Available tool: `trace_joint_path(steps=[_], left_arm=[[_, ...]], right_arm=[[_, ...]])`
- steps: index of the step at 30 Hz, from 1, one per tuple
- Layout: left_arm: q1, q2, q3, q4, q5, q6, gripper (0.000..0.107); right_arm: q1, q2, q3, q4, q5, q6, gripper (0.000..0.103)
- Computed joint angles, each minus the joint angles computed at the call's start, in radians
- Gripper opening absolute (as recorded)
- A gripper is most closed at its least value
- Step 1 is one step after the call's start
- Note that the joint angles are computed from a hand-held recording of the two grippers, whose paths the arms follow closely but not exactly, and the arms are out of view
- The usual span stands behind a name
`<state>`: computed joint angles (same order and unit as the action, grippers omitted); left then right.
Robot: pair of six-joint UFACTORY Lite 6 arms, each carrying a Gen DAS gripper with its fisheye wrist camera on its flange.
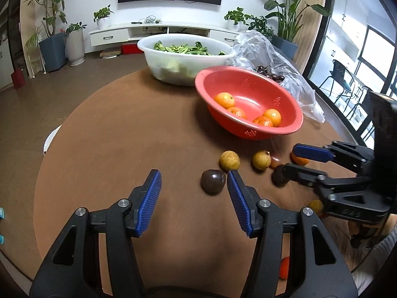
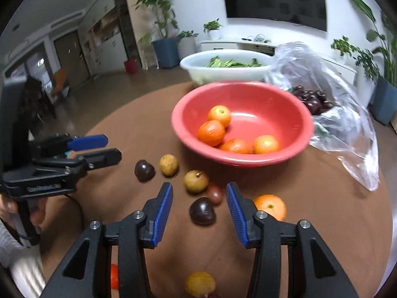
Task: Organize fruits
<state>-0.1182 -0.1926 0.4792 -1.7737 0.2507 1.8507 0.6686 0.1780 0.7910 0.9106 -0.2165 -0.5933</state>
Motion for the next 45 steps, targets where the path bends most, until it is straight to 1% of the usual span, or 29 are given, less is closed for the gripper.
trace_joint_path(steps=[1,3,5,10,13,16,22,23,24,25,27,28,32,34,38,41,45], left_arm=[[0.011,-0.010,-0.009,0.020,0.006,-0.015,0.053],[0.015,-0.006,-0.007,0.027,0.013,-0.023,0.053],[0.012,-0.007,-0.008,0.018,0.012,-0.017,0.053],[0.008,-0.012,-0.010,0.029,0.012,-0.028,0.053],[0.002,-0.003,-0.004,0.037,0.008,-0.039,0.053],[-0.015,0.006,0.001,0.020,-0.001,-0.029,0.053],[-0.071,0.028,0.004,-0.049,-0.040,0.040,0.053],[-0.076,0.039,0.009,-0.055,-0.039,0.044,0.053],[-0.078,0.043,0.010,-0.054,-0.037,0.045,0.053],[-0.081,0.049,0.012,-0.052,-0.036,0.045,0.053],[-0.094,0.061,0.016,-0.075,-0.047,0.068,0.053],[-0.100,0.069,0.019,-0.088,-0.052,0.079,0.053],[-0.113,0.093,0.029,-0.130,-0.058,0.121,0.053],[-0.125,0.104,0.033,-0.172,-0.065,0.161,0.053],[-0.131,0.128,0.044,-0.192,-0.062,0.182,0.053],[-0.146,0.146,0.054,-0.257,-0.068,0.252,0.053],[-0.160,0.181,0.076,-0.304,-0.076,0.301,0.053]], right_arm=[[0.005,0.032,0.026,0.041,-0.001,-0.054,0.048],[0.001,0.081,0.061,0.046,0.000,-0.069,0.048],[0.002,0.122,0.094,0.122,-0.006,-0.155,0.048],[-0.006,0.188,0.147,0.166,-0.007,-0.234,0.048],[0.002,0.224,0.185,0.244,-0.012,-0.331,0.048],[0.017,0.249,0.211,0.320,-0.040,-0.425,0.048],[0.025,0.259,0.220,0.333,-0.069,-0.464,0.040],[0.028,0.254,0.217,0.341,-0.075,-0.474,0.036],[0.026,0.244,0.208,0.318,-0.070,-0.452,0.030],[0.016,0.228,0.198,0.255,-0.039,-0.390,0.027],[0.011,0.208,0.185,0.231,-0.020,-0.359,0.027],[0.003,0.196,0.173,0.191,-0.007,-0.321,0.027],[-0.006,0.174,0.149,0.129,0.003,-0.250,0.027],[-0.013,0.160,0.136,0.065,0.014,-0.178,0.027],[-0.013,0.119,0.102,0.007,0.024,-0.107,0.027],[-0.016,0.080,0.071,-0.114,0.038,0.030,0.027],[-0.017,0.034,0.033,-0.355,0.053,0.297,0.027]])
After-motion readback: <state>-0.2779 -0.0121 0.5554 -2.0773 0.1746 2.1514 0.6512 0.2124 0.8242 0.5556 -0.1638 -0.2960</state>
